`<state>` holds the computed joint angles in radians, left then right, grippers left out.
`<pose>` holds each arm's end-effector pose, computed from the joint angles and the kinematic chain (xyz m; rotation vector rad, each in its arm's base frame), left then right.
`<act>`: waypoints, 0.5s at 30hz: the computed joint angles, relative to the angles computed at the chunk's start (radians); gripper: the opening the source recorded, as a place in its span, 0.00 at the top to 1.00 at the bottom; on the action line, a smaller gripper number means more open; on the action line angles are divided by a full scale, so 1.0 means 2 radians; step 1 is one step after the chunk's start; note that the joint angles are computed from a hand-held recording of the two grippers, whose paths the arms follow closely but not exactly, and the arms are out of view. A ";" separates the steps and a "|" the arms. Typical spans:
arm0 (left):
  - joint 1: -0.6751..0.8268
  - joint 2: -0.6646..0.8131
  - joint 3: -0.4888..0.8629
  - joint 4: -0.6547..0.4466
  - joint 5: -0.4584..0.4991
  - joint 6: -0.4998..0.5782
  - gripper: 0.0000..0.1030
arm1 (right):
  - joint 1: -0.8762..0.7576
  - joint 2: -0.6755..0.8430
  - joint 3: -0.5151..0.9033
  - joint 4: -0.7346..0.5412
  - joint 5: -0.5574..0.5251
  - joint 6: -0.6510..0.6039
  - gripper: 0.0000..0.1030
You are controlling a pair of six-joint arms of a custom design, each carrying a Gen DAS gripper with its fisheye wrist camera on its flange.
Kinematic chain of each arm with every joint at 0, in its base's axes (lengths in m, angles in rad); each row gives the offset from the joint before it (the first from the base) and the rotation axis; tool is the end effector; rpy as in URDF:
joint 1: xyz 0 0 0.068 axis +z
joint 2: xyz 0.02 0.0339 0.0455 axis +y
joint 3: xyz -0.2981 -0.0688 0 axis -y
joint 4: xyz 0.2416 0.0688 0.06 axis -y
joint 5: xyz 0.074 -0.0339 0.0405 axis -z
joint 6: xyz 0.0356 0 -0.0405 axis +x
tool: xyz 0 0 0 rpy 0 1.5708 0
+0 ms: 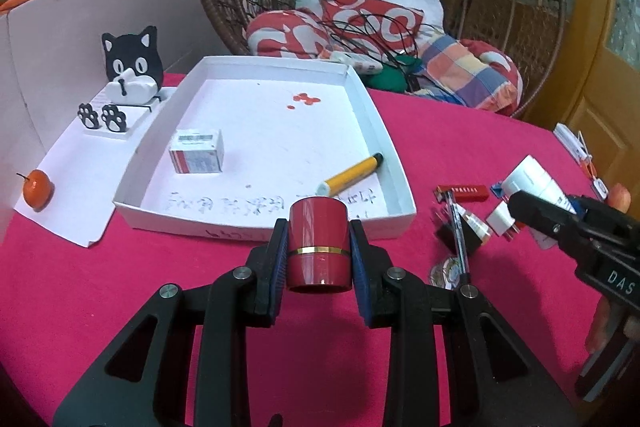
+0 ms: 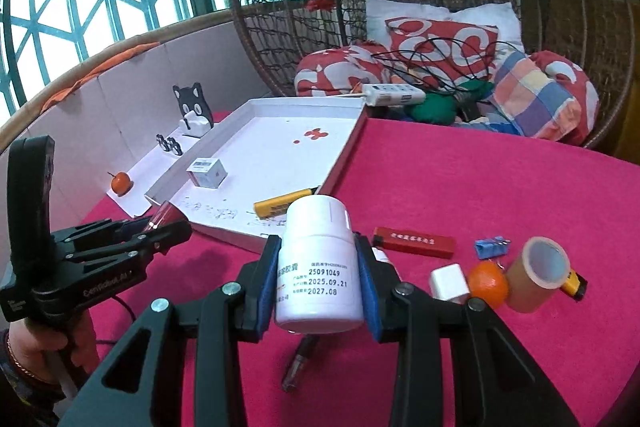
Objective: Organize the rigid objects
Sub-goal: 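Carry the red cylinder and pill bottle into the white tray and open both grippers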
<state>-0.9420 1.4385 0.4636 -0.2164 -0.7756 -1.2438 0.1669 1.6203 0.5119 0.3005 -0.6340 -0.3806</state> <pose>0.1394 -0.1493 0.1504 -0.5217 2.2362 0.0397 0.2600 0.0652 0.1475 -0.8930 2.0855 0.6375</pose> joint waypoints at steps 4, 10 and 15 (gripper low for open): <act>0.019 -0.031 -0.004 -0.012 -0.006 0.016 0.72 | 0.013 -0.007 0.016 -0.018 0.003 0.009 0.65; 0.083 -0.100 -0.023 0.008 0.010 0.068 0.72 | 0.054 -0.019 0.039 -0.022 0.028 0.023 0.65; 0.160 -0.126 -0.025 0.036 0.045 0.127 0.72 | 0.088 -0.001 0.077 -0.037 0.044 0.050 0.65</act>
<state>-0.6217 1.1856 0.4138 -0.1436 -0.6865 -0.9908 0.3433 1.6188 0.6661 0.2269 -0.5454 -0.2816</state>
